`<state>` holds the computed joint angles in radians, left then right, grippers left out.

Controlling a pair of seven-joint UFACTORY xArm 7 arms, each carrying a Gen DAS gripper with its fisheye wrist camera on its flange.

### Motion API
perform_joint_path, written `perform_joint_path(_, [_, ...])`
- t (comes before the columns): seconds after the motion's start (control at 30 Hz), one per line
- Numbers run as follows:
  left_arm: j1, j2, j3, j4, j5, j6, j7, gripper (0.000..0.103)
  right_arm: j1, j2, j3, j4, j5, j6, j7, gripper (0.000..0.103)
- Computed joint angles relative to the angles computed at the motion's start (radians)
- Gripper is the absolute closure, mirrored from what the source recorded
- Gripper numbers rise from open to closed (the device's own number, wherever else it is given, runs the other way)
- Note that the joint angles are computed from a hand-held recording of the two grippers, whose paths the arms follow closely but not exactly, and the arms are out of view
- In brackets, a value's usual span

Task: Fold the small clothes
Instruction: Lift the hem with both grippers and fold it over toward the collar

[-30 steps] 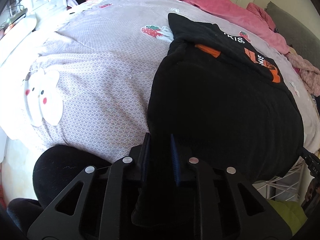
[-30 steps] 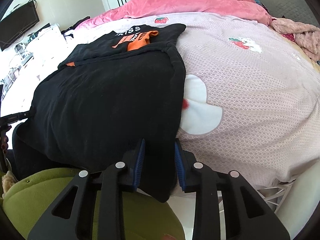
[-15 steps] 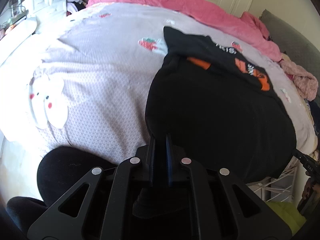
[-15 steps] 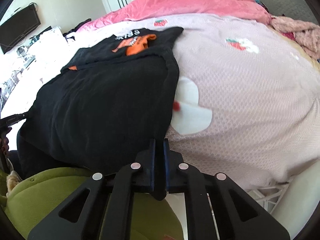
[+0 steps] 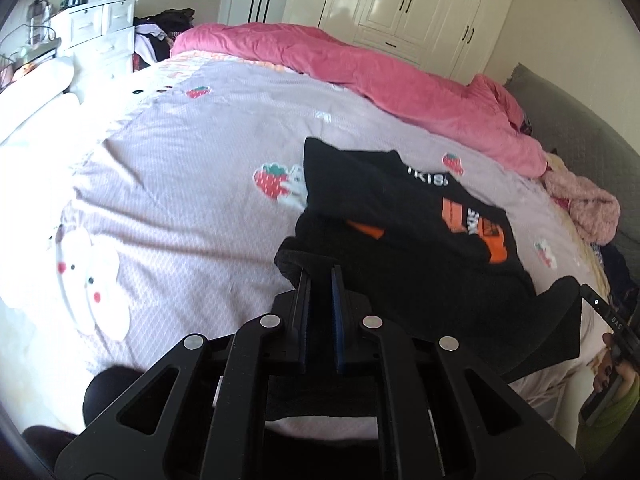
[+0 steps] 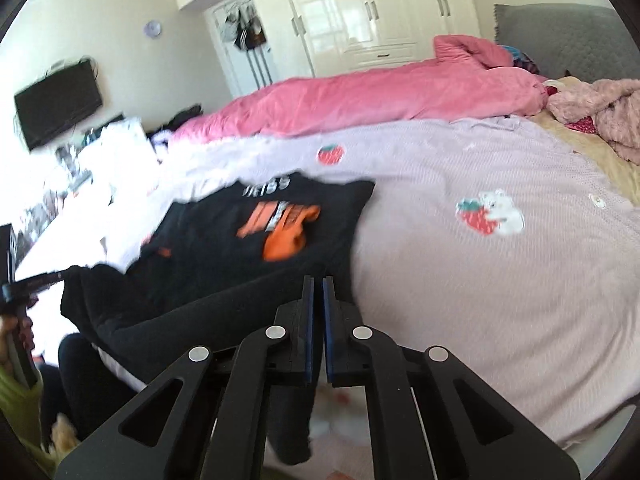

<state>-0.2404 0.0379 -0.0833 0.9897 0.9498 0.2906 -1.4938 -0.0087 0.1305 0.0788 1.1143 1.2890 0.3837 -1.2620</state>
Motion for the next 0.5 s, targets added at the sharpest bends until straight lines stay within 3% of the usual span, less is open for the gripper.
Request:
perform_joint_path(0.1, [-0.001,0.056,0.012,0.075,-0.007,0.026,0.018,0.100,0.003,0.082,0.010,0.093,0.003,-0.096,0.006,0.103])
perform_joint_path(0.17, [-0.005,0.114,0.031,0.130,-0.043,0.018,0.054,0.100,-0.011,0.128,0.016,0.144,-0.047,-0.103,0.082,0.103])
perform_joint_path(0.27, [-0.036,0.193,0.063,0.199,-0.076,0.055,0.102,0.099,-0.036,0.170,0.020,0.193,-0.152,-0.040,0.224,0.103])
perform_joint_path(0.33, [-0.053,0.222,0.086,0.207,-0.098,0.047,0.114,0.099,-0.066,0.161,0.043,0.182,-0.170,-0.002,0.226,0.103])
perform_joint_path(0.43, [-0.078,0.231,0.121,0.186,-0.108,0.017,0.105,0.097,-0.084,0.130,0.062,0.139,-0.175,0.010,0.209,0.084])
perform_joint_path(0.5, [-0.089,0.220,0.137,0.163,-0.107,0.000,0.101,0.096,-0.099,0.101,0.057,0.106,-0.156,0.059,0.217,0.065])
